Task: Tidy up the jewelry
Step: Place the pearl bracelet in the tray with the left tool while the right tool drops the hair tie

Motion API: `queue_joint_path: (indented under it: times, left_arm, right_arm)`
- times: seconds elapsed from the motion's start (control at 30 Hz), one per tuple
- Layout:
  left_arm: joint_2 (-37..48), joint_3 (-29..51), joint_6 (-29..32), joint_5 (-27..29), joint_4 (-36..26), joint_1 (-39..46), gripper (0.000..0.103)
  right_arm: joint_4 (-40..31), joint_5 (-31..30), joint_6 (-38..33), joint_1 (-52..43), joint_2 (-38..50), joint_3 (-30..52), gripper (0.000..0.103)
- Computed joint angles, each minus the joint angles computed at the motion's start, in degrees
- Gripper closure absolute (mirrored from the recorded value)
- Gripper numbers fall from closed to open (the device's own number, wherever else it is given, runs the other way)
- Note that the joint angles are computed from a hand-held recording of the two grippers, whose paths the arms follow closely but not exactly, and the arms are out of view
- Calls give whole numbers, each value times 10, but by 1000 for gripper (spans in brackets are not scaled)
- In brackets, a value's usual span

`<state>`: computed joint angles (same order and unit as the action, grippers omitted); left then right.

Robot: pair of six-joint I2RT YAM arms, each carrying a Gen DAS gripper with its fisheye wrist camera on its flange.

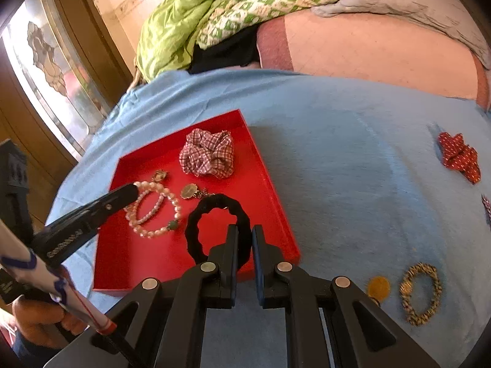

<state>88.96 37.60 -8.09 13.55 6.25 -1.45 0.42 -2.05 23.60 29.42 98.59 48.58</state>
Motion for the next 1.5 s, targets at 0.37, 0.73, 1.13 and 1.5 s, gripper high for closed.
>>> queue_joint_path:
  times: [0.37, 0.73, 1.13, 1.5]
  left_arm:
    - [49, 26, -8, -13, -7, 11, 93]
    - [78, 51, -10, -24, -12, 2, 93]
    - [76, 46, 1, -34, -14, 4, 94]
    - [70, 42, 2, -41, -10, 1, 94]
  right_arm:
    - [-23, 13, -6, 8, 102, 99, 93]
    - [-21, 17, -12, 0, 128, 117, 91]
    - [-19, 21, -13, 4, 128, 114, 91]
    - [-19, 20, -10, 9, 115, 106, 91]
